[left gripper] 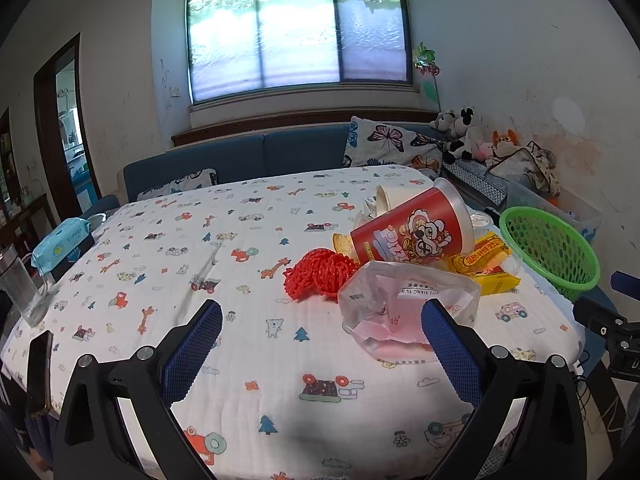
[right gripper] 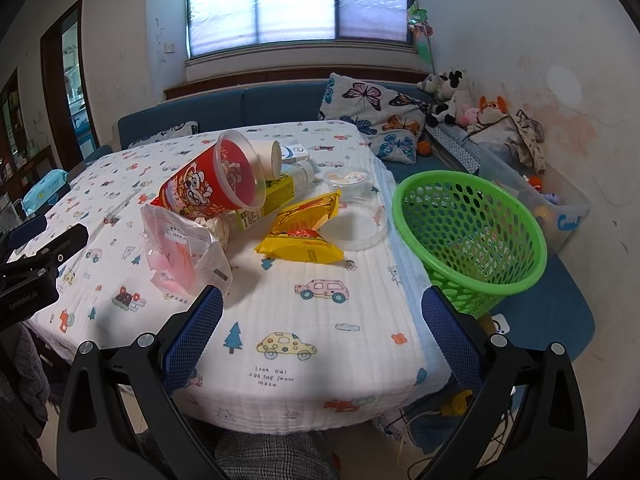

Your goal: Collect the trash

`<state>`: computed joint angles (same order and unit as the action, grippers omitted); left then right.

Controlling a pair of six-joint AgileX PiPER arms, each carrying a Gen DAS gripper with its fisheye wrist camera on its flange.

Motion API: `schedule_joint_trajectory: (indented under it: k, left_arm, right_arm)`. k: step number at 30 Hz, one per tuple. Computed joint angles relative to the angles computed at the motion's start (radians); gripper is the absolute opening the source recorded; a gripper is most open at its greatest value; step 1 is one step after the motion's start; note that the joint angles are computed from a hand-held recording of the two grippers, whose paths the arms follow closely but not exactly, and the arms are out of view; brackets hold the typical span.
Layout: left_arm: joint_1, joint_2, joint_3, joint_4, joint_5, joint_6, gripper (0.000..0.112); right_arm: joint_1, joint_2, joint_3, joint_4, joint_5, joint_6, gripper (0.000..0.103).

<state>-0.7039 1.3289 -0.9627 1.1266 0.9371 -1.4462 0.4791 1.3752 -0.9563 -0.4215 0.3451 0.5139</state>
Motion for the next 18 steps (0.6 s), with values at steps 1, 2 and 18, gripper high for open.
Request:
schedule_joint_trajectory:
  k: [1,2,18]
  left_arm:
    - [-0.006,0.002,-0.002,0.001,0.006,-0.003,0.097]
    - [-0.013,0.004,-0.005,0.002,0.014,-0.007,0.097]
    - [0.022,-0.009,0.006,-0.009,-0.023,0.016,0.097]
  right_arm:
    - [-0.001,-0.001,0.000,0.003,0.000,-0.003,0.099]
    - [-0.001,-0.002,0.001,0.004,-0.001,-0.005,0.099]
    - [0.011,0.008,0.003,-0.010,-0.012,0.016,0.099]
